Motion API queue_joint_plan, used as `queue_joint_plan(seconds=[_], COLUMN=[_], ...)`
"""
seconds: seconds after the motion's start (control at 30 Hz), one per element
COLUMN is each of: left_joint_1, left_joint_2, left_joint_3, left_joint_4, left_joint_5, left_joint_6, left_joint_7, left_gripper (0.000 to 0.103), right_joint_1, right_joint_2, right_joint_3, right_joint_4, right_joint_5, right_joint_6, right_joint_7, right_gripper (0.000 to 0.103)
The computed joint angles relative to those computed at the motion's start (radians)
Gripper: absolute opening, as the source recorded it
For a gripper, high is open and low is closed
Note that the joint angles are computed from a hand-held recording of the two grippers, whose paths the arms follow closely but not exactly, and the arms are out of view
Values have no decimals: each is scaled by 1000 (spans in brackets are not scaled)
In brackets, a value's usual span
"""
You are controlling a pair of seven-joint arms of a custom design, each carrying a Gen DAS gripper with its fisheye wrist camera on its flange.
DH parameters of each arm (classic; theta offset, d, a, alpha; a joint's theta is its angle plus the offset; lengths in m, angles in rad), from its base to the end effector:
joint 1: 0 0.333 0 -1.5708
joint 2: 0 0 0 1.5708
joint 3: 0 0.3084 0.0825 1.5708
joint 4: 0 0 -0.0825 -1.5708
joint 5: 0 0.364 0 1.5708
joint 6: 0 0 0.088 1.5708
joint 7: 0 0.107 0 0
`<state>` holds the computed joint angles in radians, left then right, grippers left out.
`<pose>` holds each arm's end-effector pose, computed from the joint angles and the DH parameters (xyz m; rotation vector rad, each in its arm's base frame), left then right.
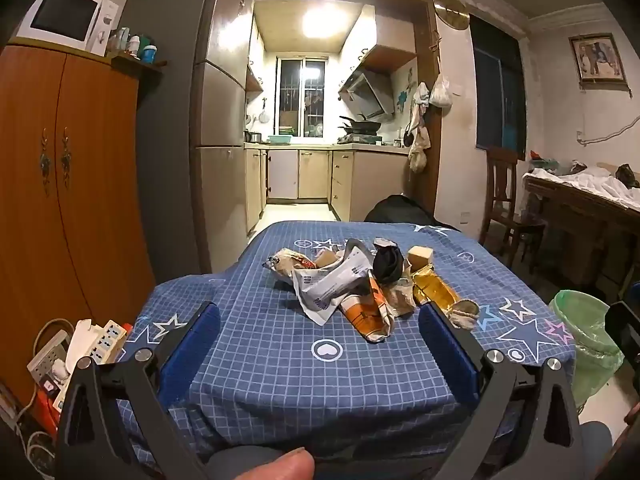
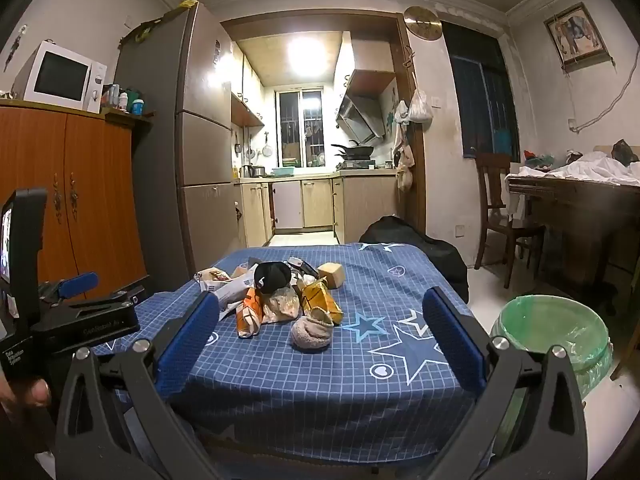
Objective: Collect trash
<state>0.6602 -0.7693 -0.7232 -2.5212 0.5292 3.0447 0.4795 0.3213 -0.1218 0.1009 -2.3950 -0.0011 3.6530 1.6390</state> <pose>0.4013 -0.1296 0.5705 -1.6502 1.1294 -0.8440 0.4528 0.2060 0.5427 -1.5085 1.0388 -0.7871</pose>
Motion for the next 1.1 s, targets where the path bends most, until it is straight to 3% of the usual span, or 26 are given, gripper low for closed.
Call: queue_joint_plan(seconds=[0.27, 0.4, 1.1], left_joint_1=[-21, 2, -15], left_joint_2=[-26, -1, 12], left_joint_3=[43, -9, 9], left_joint_4=[-60, -3, -3], left_joint_5=[-17, -28, 9], left_joint_6=[53, 1, -5], left_joint_7=[44, 54, 28], left_gripper=[99, 99, 99], right_joint_1=[1, 0, 2], right_joint_2=[2, -6, 3], right_joint_3=[-1, 0, -3], right_joint_4=[0, 0, 0], right_joint_5=[-2, -3, -15], right_joint_6=[0, -6, -11], right_joint_7=[-2, -3, 4], right_gripper=[98, 98, 98])
